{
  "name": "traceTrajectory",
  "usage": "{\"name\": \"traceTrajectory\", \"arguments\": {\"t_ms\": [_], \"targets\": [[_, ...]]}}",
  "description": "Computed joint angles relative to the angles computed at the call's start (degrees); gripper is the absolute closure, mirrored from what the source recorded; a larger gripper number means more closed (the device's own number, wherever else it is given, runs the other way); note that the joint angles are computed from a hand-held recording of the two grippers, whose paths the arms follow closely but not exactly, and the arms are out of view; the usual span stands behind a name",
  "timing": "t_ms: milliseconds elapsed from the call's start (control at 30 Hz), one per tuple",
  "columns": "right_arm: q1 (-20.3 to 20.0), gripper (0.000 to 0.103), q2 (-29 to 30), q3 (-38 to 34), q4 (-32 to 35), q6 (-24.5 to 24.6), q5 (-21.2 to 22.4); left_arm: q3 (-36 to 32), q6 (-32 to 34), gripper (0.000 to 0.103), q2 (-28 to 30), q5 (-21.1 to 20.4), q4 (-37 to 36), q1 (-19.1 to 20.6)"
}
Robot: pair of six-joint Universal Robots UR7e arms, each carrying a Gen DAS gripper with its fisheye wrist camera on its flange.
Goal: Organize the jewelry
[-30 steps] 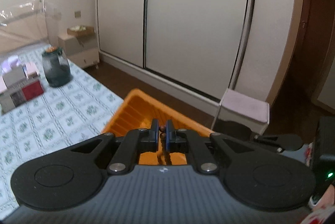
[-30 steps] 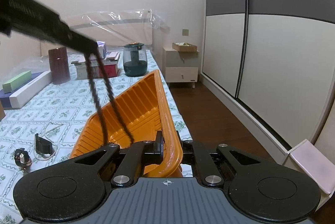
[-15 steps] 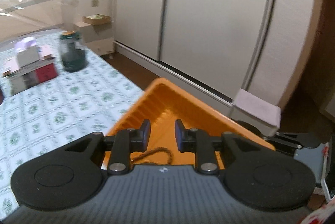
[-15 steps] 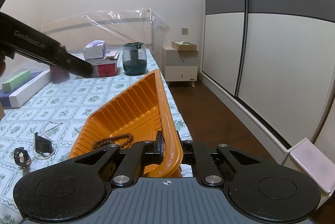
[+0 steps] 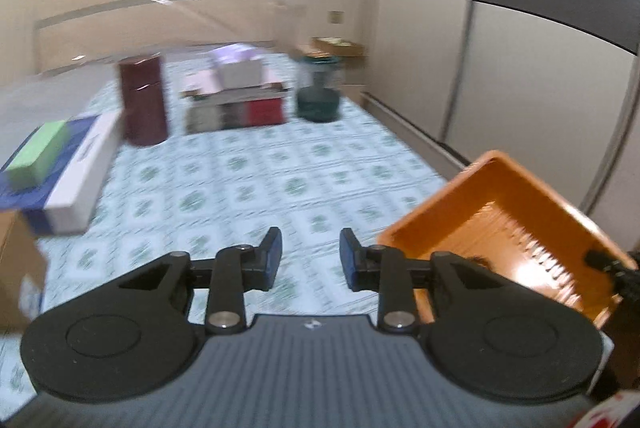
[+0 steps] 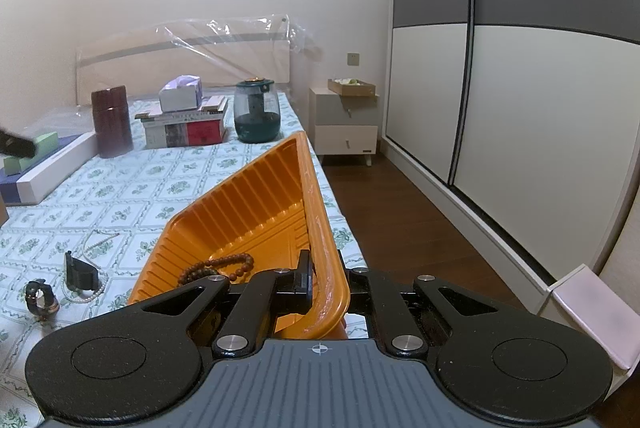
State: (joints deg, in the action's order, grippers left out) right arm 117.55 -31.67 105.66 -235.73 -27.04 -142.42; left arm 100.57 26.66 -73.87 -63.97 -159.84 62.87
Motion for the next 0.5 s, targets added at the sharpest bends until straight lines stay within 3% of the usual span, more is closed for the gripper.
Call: {"name": "traceTrajectory", "arguments": {"t_ms": [233, 500], "targets": [[0.00, 0.096, 0.11, -0.20, 0.14, -0.11, -0.17, 3.82, -5.19, 0.074, -2.62, 3.86, -1.38, 3.54], [-0.03, 0.096, 0.34, -0.54, 0.40, -0.24, -0.31, 10.76, -6.16, 0.066, -5.05, 1.61, -4.34, 5.66]]}}
